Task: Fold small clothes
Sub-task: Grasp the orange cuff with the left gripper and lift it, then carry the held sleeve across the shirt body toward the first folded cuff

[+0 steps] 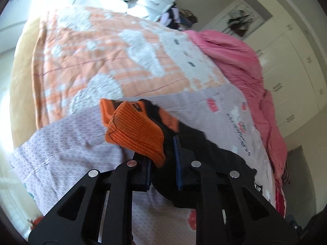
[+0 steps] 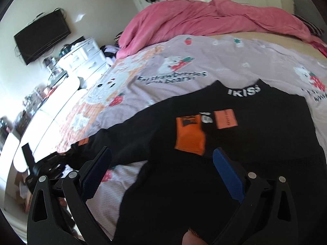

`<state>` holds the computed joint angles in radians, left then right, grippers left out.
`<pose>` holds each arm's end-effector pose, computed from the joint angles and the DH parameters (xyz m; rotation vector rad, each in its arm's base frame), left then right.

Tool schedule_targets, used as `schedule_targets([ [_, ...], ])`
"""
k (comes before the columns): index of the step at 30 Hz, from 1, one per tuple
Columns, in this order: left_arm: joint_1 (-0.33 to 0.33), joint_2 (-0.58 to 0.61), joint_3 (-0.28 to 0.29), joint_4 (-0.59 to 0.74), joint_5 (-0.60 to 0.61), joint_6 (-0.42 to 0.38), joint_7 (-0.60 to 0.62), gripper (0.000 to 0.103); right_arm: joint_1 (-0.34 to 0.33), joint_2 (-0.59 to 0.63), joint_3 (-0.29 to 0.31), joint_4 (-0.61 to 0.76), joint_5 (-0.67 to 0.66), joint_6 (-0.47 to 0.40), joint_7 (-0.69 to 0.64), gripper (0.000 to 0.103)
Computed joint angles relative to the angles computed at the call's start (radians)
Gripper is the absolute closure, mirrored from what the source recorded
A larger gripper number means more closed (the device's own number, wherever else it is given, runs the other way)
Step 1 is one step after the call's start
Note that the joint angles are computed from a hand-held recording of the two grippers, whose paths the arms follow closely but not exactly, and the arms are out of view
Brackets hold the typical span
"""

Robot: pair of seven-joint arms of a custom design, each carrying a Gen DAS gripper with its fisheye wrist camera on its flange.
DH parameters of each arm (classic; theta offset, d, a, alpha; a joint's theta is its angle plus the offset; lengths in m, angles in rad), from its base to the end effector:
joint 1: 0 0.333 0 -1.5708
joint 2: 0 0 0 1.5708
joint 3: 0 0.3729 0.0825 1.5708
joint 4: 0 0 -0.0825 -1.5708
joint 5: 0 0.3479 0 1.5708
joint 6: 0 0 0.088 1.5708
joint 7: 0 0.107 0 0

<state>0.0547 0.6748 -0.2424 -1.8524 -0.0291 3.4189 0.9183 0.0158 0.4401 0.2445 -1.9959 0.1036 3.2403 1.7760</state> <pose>0.6979 -0.0901 0.3466 -2.3584 1.2115 -1.2680 0.6446 0.1366 0.4188 -1.5649 1.7641 -0.4031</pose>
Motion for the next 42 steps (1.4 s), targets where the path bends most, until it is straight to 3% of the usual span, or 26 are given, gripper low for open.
schedule_targets([
  [4,0.062,0.011,-0.084,-0.009,0.077,0.076,0.012,0.093,-0.027,-0.006,0.009,-0.026,0.008,0.003,0.008,0.005],
  [7,0.051,0.013,-0.085,0.004,0.13,0.109,0.027,0.094,0.006,-0.016,-0.036,-0.038,0.009,0.01,0.022,0.005],
  [20,0.103,0.055,-0.204,0.065,0.358,0.127,0.055,0.094,-0.058,-0.061,-0.016,-0.113,-0.037,0.081,0.095,0.005],
  [27,0.14,0.052,-0.289,0.097,0.433,0.04,0.073,0.094,-0.052,-0.082,-0.057,-0.137,-0.053,0.091,0.133,0.005],
  [30,0.141,0.044,-0.311,0.104,0.425,0.017,0.103,0.094,-0.1,-0.086,-0.019,-0.15,-0.068,0.107,0.158,0.005],
  [33,0.166,0.056,-0.37,0.118,0.418,-0.009,0.131,0.094,-0.122,-0.097,-0.011,-0.17,-0.092,0.131,0.185,0.005],
  [38,0.144,0.066,-0.391,0.149,0.379,-0.041,0.186,0.094,-0.164,-0.118,-0.003,-0.204,-0.144,0.156,0.241,0.005],
  [42,0.121,0.068,-0.4,0.169,0.345,-0.061,0.238,0.094,-0.141,-0.139,-0.055,-0.231,-0.158,0.171,0.273,0.005],
])
